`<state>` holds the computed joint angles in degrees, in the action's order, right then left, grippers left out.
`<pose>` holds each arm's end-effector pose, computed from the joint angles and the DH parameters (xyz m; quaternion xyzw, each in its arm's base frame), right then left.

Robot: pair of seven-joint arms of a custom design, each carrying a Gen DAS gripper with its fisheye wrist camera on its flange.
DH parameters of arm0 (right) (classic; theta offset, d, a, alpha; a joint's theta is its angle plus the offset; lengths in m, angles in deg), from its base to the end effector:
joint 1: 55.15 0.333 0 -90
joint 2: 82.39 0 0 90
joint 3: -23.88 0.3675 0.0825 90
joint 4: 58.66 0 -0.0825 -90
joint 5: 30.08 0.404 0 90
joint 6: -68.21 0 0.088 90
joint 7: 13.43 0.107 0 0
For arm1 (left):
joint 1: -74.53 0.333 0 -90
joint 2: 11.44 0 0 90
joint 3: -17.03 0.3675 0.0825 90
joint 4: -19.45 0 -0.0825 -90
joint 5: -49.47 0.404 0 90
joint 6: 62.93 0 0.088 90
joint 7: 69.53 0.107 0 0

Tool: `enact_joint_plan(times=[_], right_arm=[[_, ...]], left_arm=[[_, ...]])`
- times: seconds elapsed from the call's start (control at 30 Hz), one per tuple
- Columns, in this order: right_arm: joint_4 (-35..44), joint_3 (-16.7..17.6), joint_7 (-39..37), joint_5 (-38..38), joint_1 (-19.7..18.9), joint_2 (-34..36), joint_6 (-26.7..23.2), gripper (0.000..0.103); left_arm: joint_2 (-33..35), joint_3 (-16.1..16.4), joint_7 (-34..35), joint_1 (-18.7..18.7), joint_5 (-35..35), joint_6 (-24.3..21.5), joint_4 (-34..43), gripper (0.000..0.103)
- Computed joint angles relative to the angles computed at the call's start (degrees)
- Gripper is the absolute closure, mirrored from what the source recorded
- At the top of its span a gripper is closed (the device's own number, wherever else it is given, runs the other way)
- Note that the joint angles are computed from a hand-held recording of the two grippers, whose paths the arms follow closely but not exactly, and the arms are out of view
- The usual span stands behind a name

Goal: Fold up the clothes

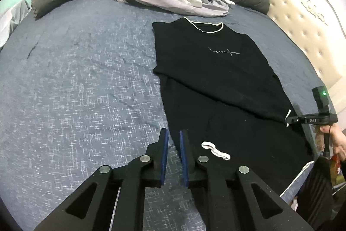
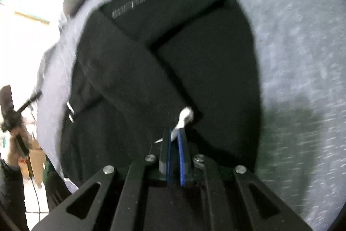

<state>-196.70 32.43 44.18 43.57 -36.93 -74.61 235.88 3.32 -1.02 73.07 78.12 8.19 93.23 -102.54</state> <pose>0.4833 0.1758 0.3056 -0.6079 0.7409 0.0556 0.2801 0.6100 -0.1236 0.3571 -0.4785 0.8330 -0.2755 0.0359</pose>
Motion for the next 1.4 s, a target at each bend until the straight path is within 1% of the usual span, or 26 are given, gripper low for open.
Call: enact_joint_plan(times=[0.03, 0.07, 0.13, 0.17, 0.2, 0.27, 0.3, 0.37, 0.4, 0.43, 0.47, 0.5, 0.57, 0.63, 0.67, 0.7, 0.73, 0.77, 0.8, 0.87, 0.9, 1.0, 1.07, 1.13, 1.2, 1.4], right_arm=[[0.6, 0.5, -4.9, 5.6, -0.8, -0.4, 0.0, 0.096], [1.3, 0.4, -8.1, 9.2, -0.9, -0.6, 0.0, 0.096], [2.8, -0.1, -9.5, 10.7, -0.4, 0.3, 0.3, 0.096], [3.6, -0.4, -8.4, 9.3, -0.3, 1.2, -0.1, 0.096], [3.7, -0.8, -5.4, 5.9, -0.1, 1.9, -0.4, 0.096], [2.9, -1.8, 3.6, -3.9, 0.5, 3.2, -0.6, 0.096], [2.4, -2.0, 6.8, -7.3, 0.5, 3.6, -0.7, 0.096], [1.0, -1.1, 7.3, -7.2, -0.8, 3.2, -0.1, 0.096], [0.3, -0.5, 5.9, -5.4, -1.7, 2.5, 0.0, 0.096], [-0.8, -0.5, 6.8, -6.1, -1.7, 1.5, 0.5, 0.096], [-2.2, -0.7, 8.4, -7.7, -1.4, 0.1, 1.1, 0.096], [-3.2, -0.5, 7.7, -6.9, -1.6, -1.2, 0.9, 0.096], [-5.7, -0.7, 6.6, -6.2, -1.6, -4.6, 0.0, 0.096], [-8.3, -1.5, 8.6, -9.0, -1.1, -8.1, -1.4, 0.086], [-9.9, -1.9, 9.9, -10.5, -0.7, -10.2, -2.1, 0.071], [-11.1, -2.2, 10.1, -10.6, -0.2, -11.7, -2.5, 0.058], [-12.3, -2.5, 10.7, -11.1, 0.3, -13.2, -3.0, 0.056], [-13.7, -2.8, 12.0, -12.4, 0.7, -14.9, -3.8, 0.056], [-15.1, -3.0, 13.3, -13.6, 1.1, -16.7, -4.6, 0.056], [-17.5, -3.5, 15.9, -16.1, 1.8, -19.8, -6.3, 0.056], [-18.0, -3.6, 17.3, -17.0, 2.2, -20.2, -6.8, 0.056], [-20.0, -4.0, 19.6, -18.9, 3.5, -22.3, -8.4, 0.056], [-20.6, -3.9, 20.8, -19.4, 4.6, -22.5, -8.3, 0.055], [-20.3, -3.9, 21.6, -18.8, 5.7, -21.3, -8.3, 0.054], [-20.6, -4.2, 21.8, -18.3, 6.3, -21.0, -9.0, 0.054], [-21.6, -4.2, 21.0, -16.8, 7.6, -21.6, -8.4, 0.054]], left_arm=[[0.3, 0.0, -0.3, 0.0, -0.2, -0.2, 0.2, 0.091], [0.6, 0.0, -0.8, 0.0, -0.4, -0.4, 0.4, 0.091], [0.7, -0.1, -1.4, 0.0, -0.3, -0.8, 0.4, 0.091], [0.7, -0.1, -1.8, 0.0, -0.3, -1.0, 0.3, 0.091], [0.7, -0.1, -1.9, 0.0, -0.3, -1.1, 0.2, 0.091], [0.1, -0.3, -1.6, 0.0, -0.6, -1.3, -0.3, 0.090], [-0.1, -0.3, -1.5, 0.0, -0.7, -1.6, -0.6, 0.090], [-0.7, 0.0, -1.5, -0.2, -0.6, -2.2, -1.1, 0.090], [-1.0, 0.3, -1.5, -0.1, -0.7, -3.0, -1.3, 0.088], [-1.2, 0.6, -1.7, -0.1, -0.8, -4.0, -1.4, 0.085], [-1.5, 0.9, -2.1, -0.2, -0.8, -5.0, -1.5, 0.078], [-1.6, 1.4, -2.7, -0.3, -0.6, -6.0, -1.7, 0.071], [-2.3, 2.1, -3.4, -0.5, -0.3, -7.8, -2.6, 0.071], [-3.6, 2.6, -3.0, -0.8, -0.3, -9.1, -4.4, 0.070], [-4.3, 3.0, -2.7, -1.0, -0.3, -9.7, -5.4, 0.068], [-4.9, 3.3, -2.5, -1.3, -0.2, -10.3, -6.2, 0.062], [-5.5, 3.8, -2.6, -1.6, 0.1, -11.1, -7.0, 0.058], [-6.1, 4.2, -2.9, -1.9, 0.5, -12.1, -8.0, 0.054], [-6.5, 4.7, -3.2, -2.2, 0.7, -13.1, -8.8, 0.052], [-7.2, 5.5, -3.7, -2.5, 0.7, -15.2, -10.4, 0.052], [-7.4, 5.9, -4.0, -2.7, 0.7, -15.8, -11.0, 0.051], [-7.8, 6.6, -5.4, -3.5, 1.5, -16.1, -12.9, 0.049], [-8.2, 6.8, -5.4, -3.7, 1.2, -16.2, -14.0, 0.049], [-8.7, 7.0, -5.5, -3.9, 0.4, -16.9, -14.9, 0.049], [-9.0, 7.3, -5.9, -4.1, 0.1, -17.5, -15.6, 0.048], [-8.7, 7.8, -6.6, -4.2, -0.5, -18.6, -16.7, 0.048]])
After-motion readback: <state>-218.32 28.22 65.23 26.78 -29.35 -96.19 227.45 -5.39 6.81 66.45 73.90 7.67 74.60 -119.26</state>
